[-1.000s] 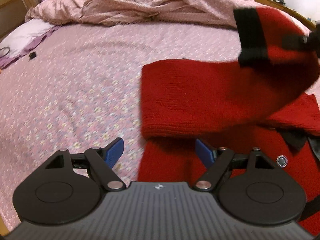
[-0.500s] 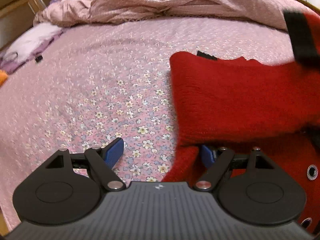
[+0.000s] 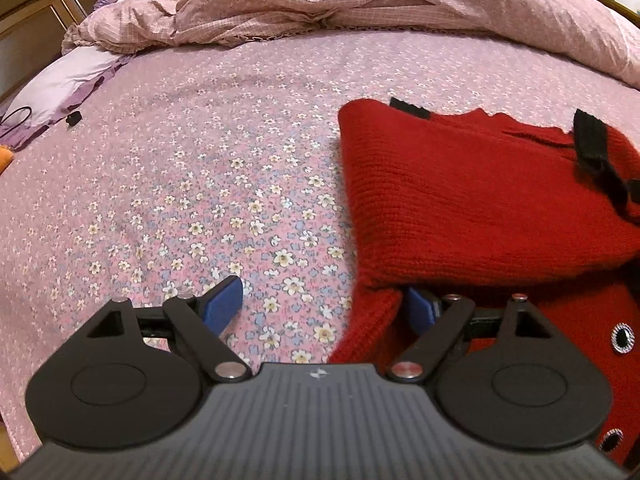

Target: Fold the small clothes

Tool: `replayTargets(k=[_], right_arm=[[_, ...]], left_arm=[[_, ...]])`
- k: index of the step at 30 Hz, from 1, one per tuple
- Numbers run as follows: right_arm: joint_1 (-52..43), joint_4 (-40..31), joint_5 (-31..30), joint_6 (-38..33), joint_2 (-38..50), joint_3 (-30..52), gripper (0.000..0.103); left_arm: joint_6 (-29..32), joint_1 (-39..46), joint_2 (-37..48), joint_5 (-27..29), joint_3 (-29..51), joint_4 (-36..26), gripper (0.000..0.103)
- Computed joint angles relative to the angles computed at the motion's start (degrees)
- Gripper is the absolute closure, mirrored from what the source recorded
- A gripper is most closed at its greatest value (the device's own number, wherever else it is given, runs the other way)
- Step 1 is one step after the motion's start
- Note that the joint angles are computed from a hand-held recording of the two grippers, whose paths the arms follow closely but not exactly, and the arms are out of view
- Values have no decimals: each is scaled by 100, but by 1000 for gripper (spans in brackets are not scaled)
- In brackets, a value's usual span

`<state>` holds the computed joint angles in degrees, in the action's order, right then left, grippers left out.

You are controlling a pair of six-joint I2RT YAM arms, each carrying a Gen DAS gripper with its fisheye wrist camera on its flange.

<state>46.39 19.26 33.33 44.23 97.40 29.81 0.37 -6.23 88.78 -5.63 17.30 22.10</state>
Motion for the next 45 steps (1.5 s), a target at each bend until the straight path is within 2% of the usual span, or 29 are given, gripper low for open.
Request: replayTargets(k=[4, 5, 10, 14, 17, 22, 25, 27, 30, 31, 32, 33, 36, 39, 43, 45], right_arm=[[96, -247, 216, 277, -142, -119, 58], [129, -431, 273, 338, -245, -133, 57], [403, -1361, 555, 696, -935, -196, 55], [608, -1551, 599, 605, -1368, -211, 55], [680, -1313, 387, 288, -1360, -136, 54], [770, -810, 224, -616, -493, 382, 53], [793, -944, 230, -893, 26, 802, 53], [796, -1157, 472, -967, 372, 1102, 53], [787, -1491, 749, -729, 537, 1273, 58], [767, -1465, 755, -581, 452, 1181, 77], [746, -1473, 763, -400, 322, 1084, 87], [736, -1516, 808, -248, 191, 998, 90], [848, -1517, 1271, 22, -321, 627, 91], [1004, -1836, 1840, 395, -975, 272, 92], [873, -2000, 1916, 953, -1770, -398, 92], [731, -1822, 1774, 1109, -1894, -732, 92]], left_arm=[[95, 62, -576, 148, -138, -394, 16], [121, 88, -756, 191, -156, -533, 16], [107, 190, -1553, 342, -108, -1241, 16], [76, 155, -1931, 360, -23, -1506, 16], [20, 6, -1780, 288, 131, -1466, 16], [-93, -216, -1217, 274, 362, -1141, 16], [-86, -317, -829, 257, 490, -893, 16], [-84, -387, -593, 201, 572, -743, 16], [-98, -404, -303, 196, 704, -602, 16], [-101, -397, -237, 212, 737, -557, 16], [-112, -411, -164, 206, 784, -522, 16], [-99, -425, -90, 211, 821, -464, 16], [7, -535, 138, 100, 907, -231, 16], [69, -635, 431, -92, 1079, -148, 16], [38, -642, 686, -115, 1217, -98, 16], [64, -662, 837, -153, 1265, -15, 16]])
